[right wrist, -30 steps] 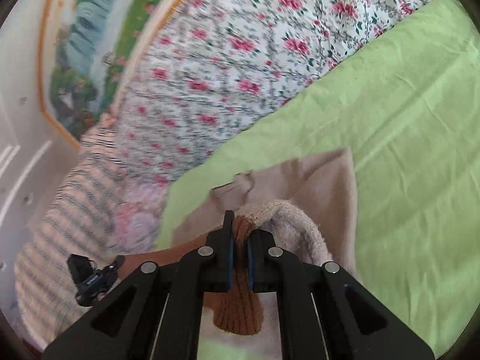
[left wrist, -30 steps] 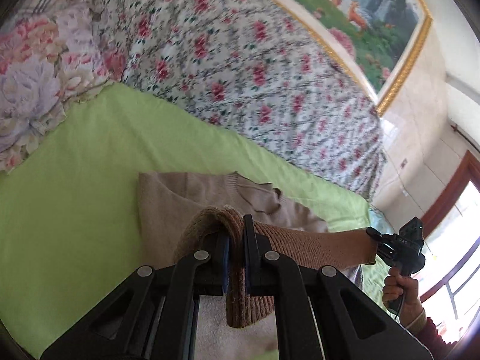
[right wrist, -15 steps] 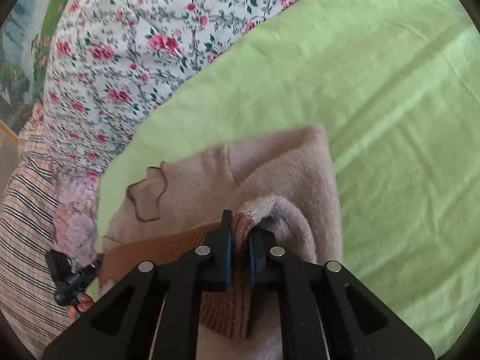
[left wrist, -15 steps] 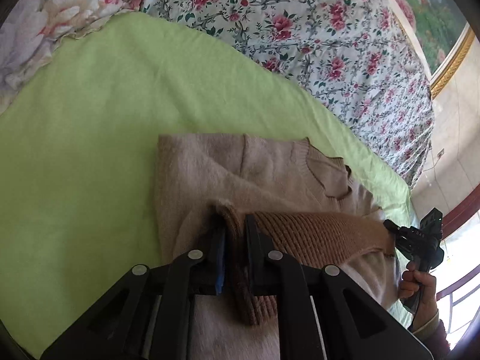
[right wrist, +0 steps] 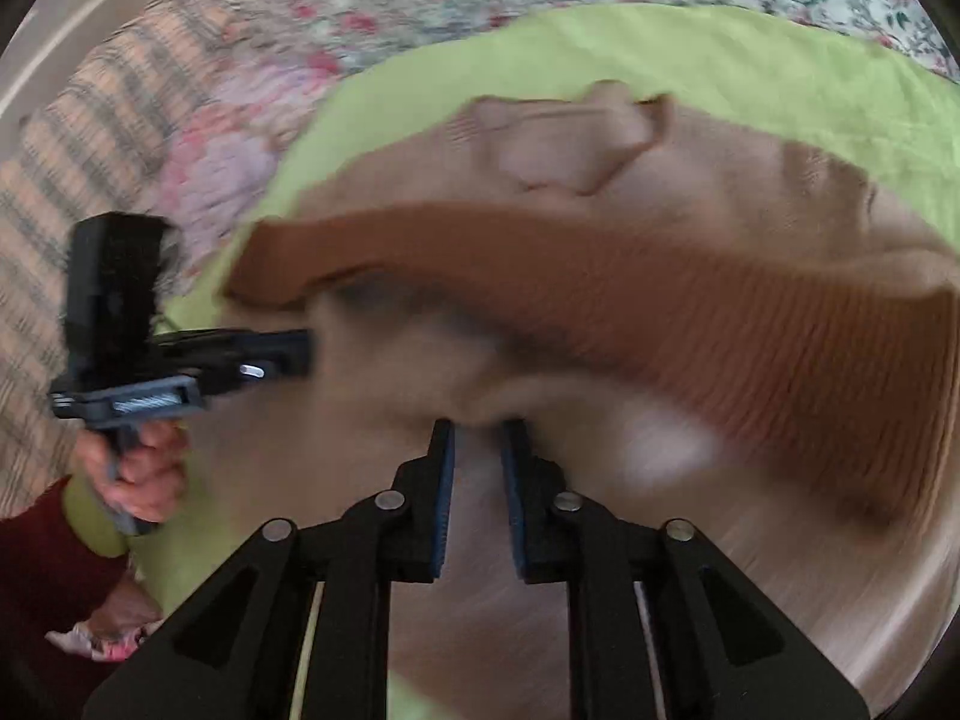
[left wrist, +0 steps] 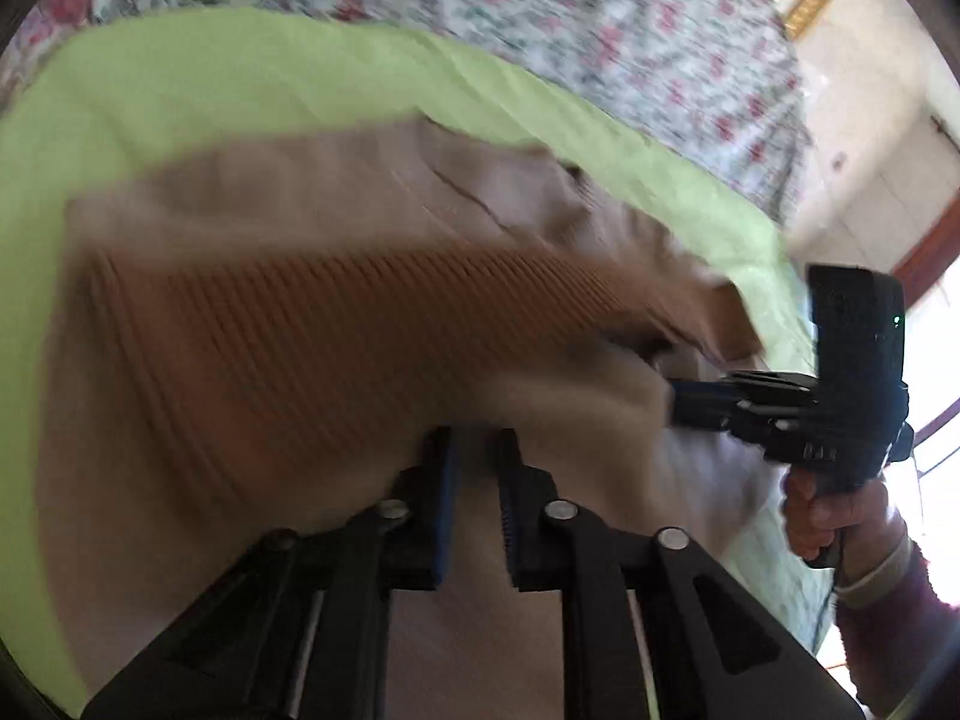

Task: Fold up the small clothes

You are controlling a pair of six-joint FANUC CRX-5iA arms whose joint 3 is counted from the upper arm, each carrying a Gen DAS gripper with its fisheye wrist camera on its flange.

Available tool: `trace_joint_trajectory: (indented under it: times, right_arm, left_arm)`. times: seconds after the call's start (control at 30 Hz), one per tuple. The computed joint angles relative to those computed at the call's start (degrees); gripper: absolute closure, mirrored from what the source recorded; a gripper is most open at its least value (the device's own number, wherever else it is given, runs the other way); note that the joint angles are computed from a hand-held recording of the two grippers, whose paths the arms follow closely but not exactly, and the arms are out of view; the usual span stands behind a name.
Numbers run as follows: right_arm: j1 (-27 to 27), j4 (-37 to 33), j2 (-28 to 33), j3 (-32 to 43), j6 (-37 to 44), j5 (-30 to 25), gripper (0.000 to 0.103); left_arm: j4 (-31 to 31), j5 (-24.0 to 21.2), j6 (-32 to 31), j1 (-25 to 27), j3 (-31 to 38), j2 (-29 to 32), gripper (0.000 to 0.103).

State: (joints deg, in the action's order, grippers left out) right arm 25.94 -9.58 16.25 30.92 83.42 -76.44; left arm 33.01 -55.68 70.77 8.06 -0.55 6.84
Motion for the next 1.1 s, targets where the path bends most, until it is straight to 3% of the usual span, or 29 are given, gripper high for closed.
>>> trace_joint_trajectory:
  times: [0.1, 0.13, 0.23, 0.33, 0.47, 0.57, 0.8, 1.0, 1.1]
  right_arm:
    - [-2.1, 8.6, 2.5, 1.1, -8.8, 3.9, 0.088]
    - [-3.0, 10.4, 2.7, 0.9, -12.1, 5.7, 0.088]
    - [-5.8, 11.6, 0.1, -2.8, -20.0, 12.9, 0.088]
    - [-5.4, 13.0, -2.9, -6.3, -22.2, 14.8, 0.086]
    - [-3.2, 13.1, -8.8, -12.3, -22.2, 16.3, 0.085]
    - [-0.8, 12.8, -14.4, -17.7, -23.3, 17.2, 0.085]
    - [5.2, 11.9, -26.3, -30.8, -28.9, 19.3, 0.085]
    - [11.6, 15.3, -34.7, -39.6, -38.1, 18.8, 0.077]
    - [13.8, 16.7, -37.0, -41.5, -40.6, 18.3, 0.071]
  left_arm:
    - [-5.4, 0.6, 4.7, 2.0, 6.1, 3.5, 0.089]
    - [-8.0, 1.3, 7.7, 2.8, 8.0, 4.5, 0.094]
    - [-6.5, 4.0, 9.9, 5.5, 8.0, 5.2, 0.093]
    - [-3.9, 6.9, 10.8, 7.2, 4.6, 3.5, 0.093]
    - [-1.7, 9.0, 11.3, 7.6, -2.1, -2.6, 0.089]
    - [3.0, 10.5, 8.3, 7.0, -10.5, -9.5, 0.084]
    - [9.3, 8.3, 7.3, 5.4, -25.9, -24.6, 0.075]
    - [7.4, 5.1, 13.3, 4.2, -32.5, -33.4, 0.057]
    - [6.8, 4.1, 14.2, 3.9, -33.9, -35.2, 0.056]
